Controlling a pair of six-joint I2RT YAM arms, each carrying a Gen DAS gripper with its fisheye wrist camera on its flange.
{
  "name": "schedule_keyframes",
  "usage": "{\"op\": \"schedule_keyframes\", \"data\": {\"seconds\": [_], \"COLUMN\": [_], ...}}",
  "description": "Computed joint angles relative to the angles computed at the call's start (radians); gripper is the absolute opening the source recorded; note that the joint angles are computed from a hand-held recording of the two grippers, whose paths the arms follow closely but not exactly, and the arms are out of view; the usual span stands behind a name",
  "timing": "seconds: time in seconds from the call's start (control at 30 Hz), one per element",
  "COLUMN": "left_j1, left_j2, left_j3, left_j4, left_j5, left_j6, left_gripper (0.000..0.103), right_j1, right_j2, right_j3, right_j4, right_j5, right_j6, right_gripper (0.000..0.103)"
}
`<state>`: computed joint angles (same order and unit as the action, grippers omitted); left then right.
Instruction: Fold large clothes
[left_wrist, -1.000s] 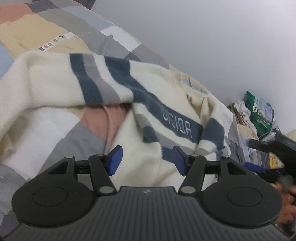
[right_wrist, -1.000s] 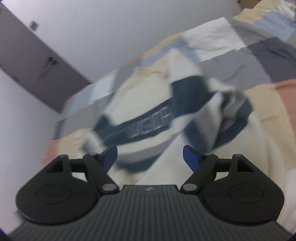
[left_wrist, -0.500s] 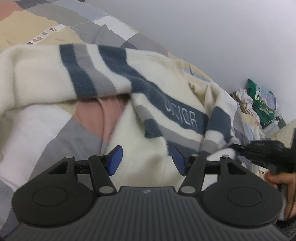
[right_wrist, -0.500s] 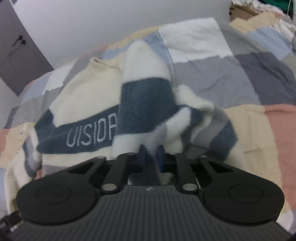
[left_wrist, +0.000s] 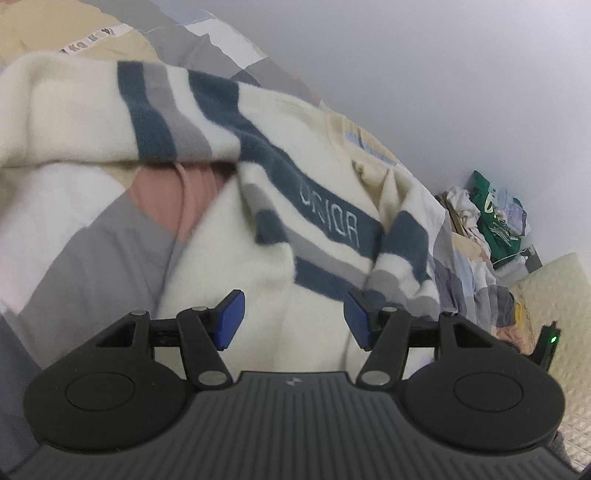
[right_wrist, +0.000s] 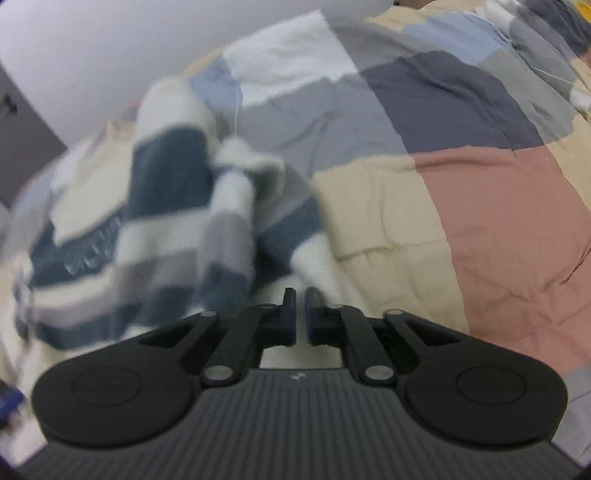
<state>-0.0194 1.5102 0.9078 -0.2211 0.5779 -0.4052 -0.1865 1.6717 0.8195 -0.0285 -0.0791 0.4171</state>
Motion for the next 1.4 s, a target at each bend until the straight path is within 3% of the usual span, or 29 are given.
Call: {"op": "schedule_keyframes", "data": {"seconds": [0.07, 0.1, 0.13, 0.17, 0.2, 0.3, 0.4, 0.57, 0.63, 0.67, 0.7, 0.77, 0.8, 0.97, 1.1, 1.27, 1.33, 1.37, 1.4], "left_j1": [-0.012, -0.021, -0.027, -0.033, -0.036, -0.04, -0.041, -0.039, -0.041, -0.046, -0.05, -0.057, -0.059, -0.084, -0.104, -0.114, -0.116, -0.118, -0.118], "left_j2": [-0.011, -0.014, -0.012, -0.01, -0.008, 0.012, 0.045, 0.091, 0.097, 0.099, 0.099, 0.104, 0.105, 0.106, 0.113, 0.138, 0.148, 0.149, 0.15], "left_j3": [-0.006, -0.006, -0.004, -0.001, 0.001, 0.011, 0.025, 0.044, 0.041, 0.042, 0.043, 0.047, 0.047, 0.046, 0.041, 0.056, 0.064, 0.066, 0.066], "left_j4": [0.002, 0.003, 0.004, 0.004, 0.002, 0.01, 0.025, 0.044, 0.058, 0.059, 0.061, 0.07, 0.077, 0.124, 0.154, 0.157, 0.149, 0.145, 0.144], "left_j5": [-0.016, -0.031, -0.044, -0.06, -0.071, -0.096, -0.123, -0.136, -0.138, -0.143, -0.146, -0.14, -0.133, -0.114, -0.117, -0.124, -0.138, -0.144, -0.147], "left_j6": [0.002, 0.005, 0.011, 0.018, 0.026, 0.046, 0.054, 0.049, 0.056, 0.06, 0.061, 0.058, 0.055, 0.058, 0.065, 0.064, 0.065, 0.068, 0.069], "left_gripper": [0.065, 0.065, 0.065, 0.065, 0.065, 0.065, 0.065, 0.065, 0.065, 0.065, 0.065, 0.065, 0.065, 0.065, 0.065, 0.065, 0.065, 0.065, 0.065], "right_j1": [0.012, 0.023, 0.038, 0.051, 0.066, 0.106, 0.145, 0.209, 0.206, 0.202, 0.2, 0.195, 0.189, 0.11, 0.027, -0.035, -0.052, -0.057, -0.058], "right_j2": [-0.037, -0.053, -0.071, -0.08, -0.085, -0.048, 0.099, 0.34, 0.406, 0.421, 0.427, 0.413, 0.394, 0.324, 0.333, 0.442, 0.47, 0.47, 0.459], "right_j3": [-0.009, -0.013, -0.021, -0.026, -0.033, 0.005, 0.176, 0.403, 0.464, 0.474, 0.473, 0.464, 0.45, 0.39, 0.395, 0.474, 0.481, 0.478, 0.458], "right_j4": [0.022, 0.044, 0.072, 0.109, 0.157, 0.22, 0.102, 0.013, -0.023, -0.014, 0.007, 0.037, 0.059, 0.248, 0.341, 0.303, 0.288, 0.285, 0.297], "right_j5": [0.024, 0.042, 0.064, 0.078, 0.083, 0.024, -0.075, 0.031, 0.027, 0.014, 0.01, -0.012, -0.027, -0.102, -0.09, -0.094, -0.151, -0.174, -0.193], "right_j6": [0.014, 0.005, -0.01, -0.025, -0.04, -0.108, -0.156, -0.216, -0.217, -0.205, -0.196, -0.209, -0.203, -0.096, 0.0, 0.074, 0.096, 0.099, 0.096], "right_gripper": [0.014, 0.023, 0.034, 0.058, 0.069, 0.068, 0.067, 0.067, 0.068, 0.06, 0.039, 0.014, 0.01, 0.009, 0.009, 0.013, 0.016, 0.024, 0.039]}}
